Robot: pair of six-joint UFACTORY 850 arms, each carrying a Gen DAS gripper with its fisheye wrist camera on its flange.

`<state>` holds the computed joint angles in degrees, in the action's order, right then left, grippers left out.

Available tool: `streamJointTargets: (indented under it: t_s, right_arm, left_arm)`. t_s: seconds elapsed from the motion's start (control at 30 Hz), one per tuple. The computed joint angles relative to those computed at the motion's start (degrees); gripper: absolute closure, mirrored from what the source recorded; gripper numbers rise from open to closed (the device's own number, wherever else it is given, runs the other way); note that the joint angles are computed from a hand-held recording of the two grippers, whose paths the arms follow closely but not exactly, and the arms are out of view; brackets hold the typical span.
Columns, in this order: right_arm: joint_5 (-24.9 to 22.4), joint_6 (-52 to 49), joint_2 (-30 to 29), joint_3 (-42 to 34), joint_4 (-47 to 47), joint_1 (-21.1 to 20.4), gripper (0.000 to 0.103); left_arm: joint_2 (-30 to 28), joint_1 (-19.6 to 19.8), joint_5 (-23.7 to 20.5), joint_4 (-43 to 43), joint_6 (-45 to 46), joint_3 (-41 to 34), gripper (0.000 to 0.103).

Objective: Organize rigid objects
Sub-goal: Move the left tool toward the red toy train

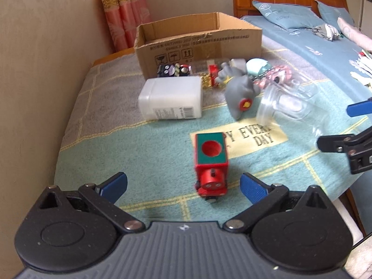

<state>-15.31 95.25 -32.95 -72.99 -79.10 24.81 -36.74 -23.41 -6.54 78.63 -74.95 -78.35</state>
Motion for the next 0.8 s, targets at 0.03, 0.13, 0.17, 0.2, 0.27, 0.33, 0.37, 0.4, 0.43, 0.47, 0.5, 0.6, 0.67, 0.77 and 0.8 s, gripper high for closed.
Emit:
streamJointTargets:
  t_s: [0.03,0.13,0.17,0.2,0.27,0.33,0.37,0.4,0.43,0.47,0.5,0.6,0.67,0.77,0.8]
  right_arm:
    - [0.0,0.2,0.1,0.2,0.2,-0.2,0.0]
    - [-0.4,0.7,0.4,0.9,0.8,-0.8,0.0]
    - [-0.7,0.2,0.3,0.9,1.4,-1.0,0.0]
    - [-0.8,-0.4,0.2,0.8,2.2,-1.1,0.0]
    - [-0.8,-0.8,0.0,0.6,2.9,-1.4,0.0]
    - [-1.1,-2.8,-0.5,0.0,5.0,-1.7,0.0]
    - [-1.4,-3.3,-0.8,-0.4,5.5,-1.7,0.0]
    - [-1.6,-3.2,-1.0,-0.6,5.5,-1.8,0.0]
    - [-1.6,-3.3,-1.2,-0.8,5.8,-1.9,0.0]
    - [-1.6,-3.9,-1.4,-1.1,6.5,-2.0,0.0]
    - [-1.7,-4.7,-1.6,-1.4,7.3,-2.1,0.0]
    - [-2.7,-5.2,-2.1,-1.7,7.6,-1.9,0.0]
    - [-2.1,-5.3,-1.9,-1.3,6.6,-1.9,0.0]
    - [1.5,-4.7,-1.0,0.2,4.0,-2.3,0.0]
    - [2.8,-5.2,-0.8,0.6,3.9,-2.4,0.0]
  left_arm:
    - [-0.1,0.2,-0.3,-0.7,0.5,-0.1,0.001]
    - [-0.4,0.9,-0.6,-5.8,5.0,-0.3,0.001]
    - [-0.5,1.2,-0.7,-7.0,5.9,-0.3,0.001]
    - [-0.6,1.4,-1.0,-7.9,6.7,-0.5,0.001]
    - [-0.7,1.8,-1.3,-5.8,4.6,-0.5,0.001]
    - [-0.8,2.0,-2.1,-3.3,2.1,-0.6,0.001]
    - [-1.0,2.1,-2.7,-2.9,1.5,-0.9,0.001]
    - [-1.1,2.3,-3.1,-2.1,0.6,-1.1,0.001]
    - [-1.4,2.5,-3.2,-1.9,0.3,-1.3,0.001]
    - [-1.6,2.7,-3.5,-2.5,0.5,-1.6,0.001]
    - [-1.8,2.9,-3.8,-3.3,1.2,-2.0,0.001]
    - [-2.3,3.1,-4.5,-2.2,0.0,-2.6,0.001]
    - [-2.2,3.1,-4.1,-2.4,0.5,-2.3,0.001]
    - [-1.0,3.2,-1.1,-1.3,1.1,-0.6,0.001]
    - [-0.7,3.2,0.4,-2.2,2.7,-0.1,0.001]
